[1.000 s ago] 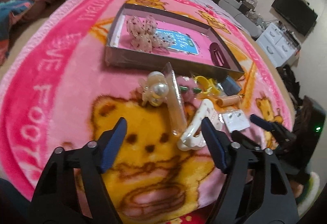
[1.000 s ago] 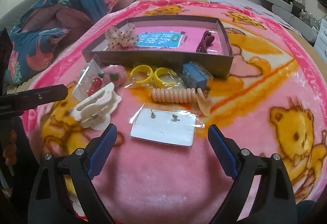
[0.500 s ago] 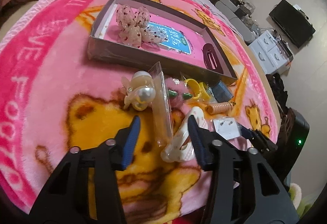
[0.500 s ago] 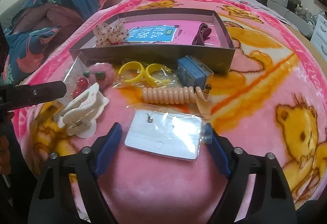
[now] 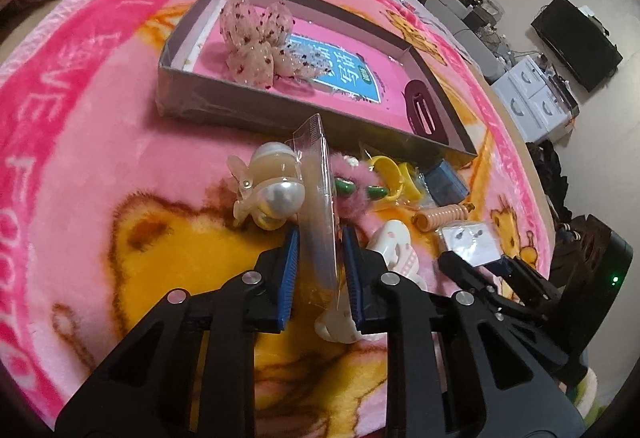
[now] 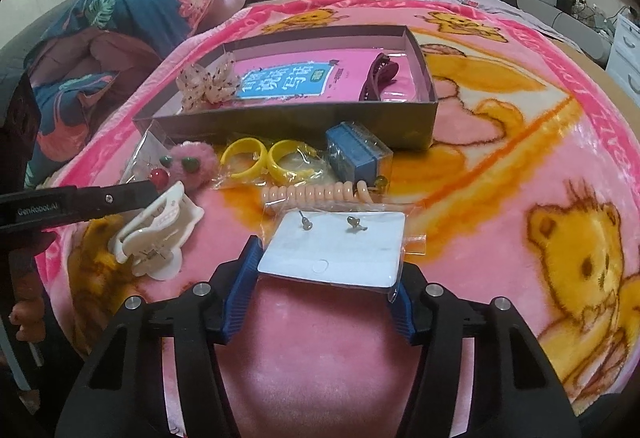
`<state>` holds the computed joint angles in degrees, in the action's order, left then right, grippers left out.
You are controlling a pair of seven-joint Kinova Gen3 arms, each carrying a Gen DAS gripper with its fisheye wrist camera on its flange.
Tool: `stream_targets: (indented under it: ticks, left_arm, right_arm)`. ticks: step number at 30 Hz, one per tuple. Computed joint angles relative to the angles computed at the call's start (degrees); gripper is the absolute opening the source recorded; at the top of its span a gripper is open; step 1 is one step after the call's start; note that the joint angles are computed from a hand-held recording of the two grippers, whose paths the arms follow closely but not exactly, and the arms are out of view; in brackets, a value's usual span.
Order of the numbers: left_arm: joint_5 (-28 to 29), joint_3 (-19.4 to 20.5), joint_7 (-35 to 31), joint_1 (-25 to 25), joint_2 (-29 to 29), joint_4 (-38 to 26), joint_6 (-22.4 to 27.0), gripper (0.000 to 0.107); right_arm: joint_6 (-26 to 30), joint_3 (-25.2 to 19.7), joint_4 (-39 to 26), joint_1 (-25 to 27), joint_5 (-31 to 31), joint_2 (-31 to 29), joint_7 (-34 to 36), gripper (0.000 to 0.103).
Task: Organize jewelry
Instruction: 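Carry the sleeve into the box with the left tool while the right tool carries the earring card there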
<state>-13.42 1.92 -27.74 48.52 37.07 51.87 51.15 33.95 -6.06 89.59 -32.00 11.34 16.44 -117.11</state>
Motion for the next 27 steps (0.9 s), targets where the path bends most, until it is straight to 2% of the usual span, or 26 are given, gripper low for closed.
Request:
stream_targets:
  ticks: [7, 10, 14, 22, 27]
  left_arm:
    - [-3.0, -1.2, 1.4, 1.9, -2.5, 2.5, -1.1, 0.014]
    - [-4.9, -1.7, 3.0, 2.8, -4.2, 4.4, -1.9, 0.014]
    - [-8.0, -2.6, 5.9, 3.9, -5.9, 6.0, -1.9, 0.014]
    - [-14.1, -3.0, 12.0, 5.0, -8.9, 9.7, -1.6, 0.014]
    - [-16.8, -2.6, 14.8, 4.8, -10.0, 11.3, -1.4, 0.014]
  right_arm:
    - [-4.2, -0.5, 2.7, 1.2, -1.4, -2.2, 0.6, 0.056]
    - [-5.6, -1.5, 3.3, 2.7, -3.7, -2.7, 2.5, 0.056]
    - [-7.0, -1.2, 4.2, 2.5, -3.8, -3.7, 2.6, 0.056]
    - [-7.8, -1.5, 4.3, 1.4, -2.2, -4.7, 3.1, 0.056]
    - [-6.7, -3.8, 2.0, 3.2, -6.6, -4.0, 8.5, 0.056]
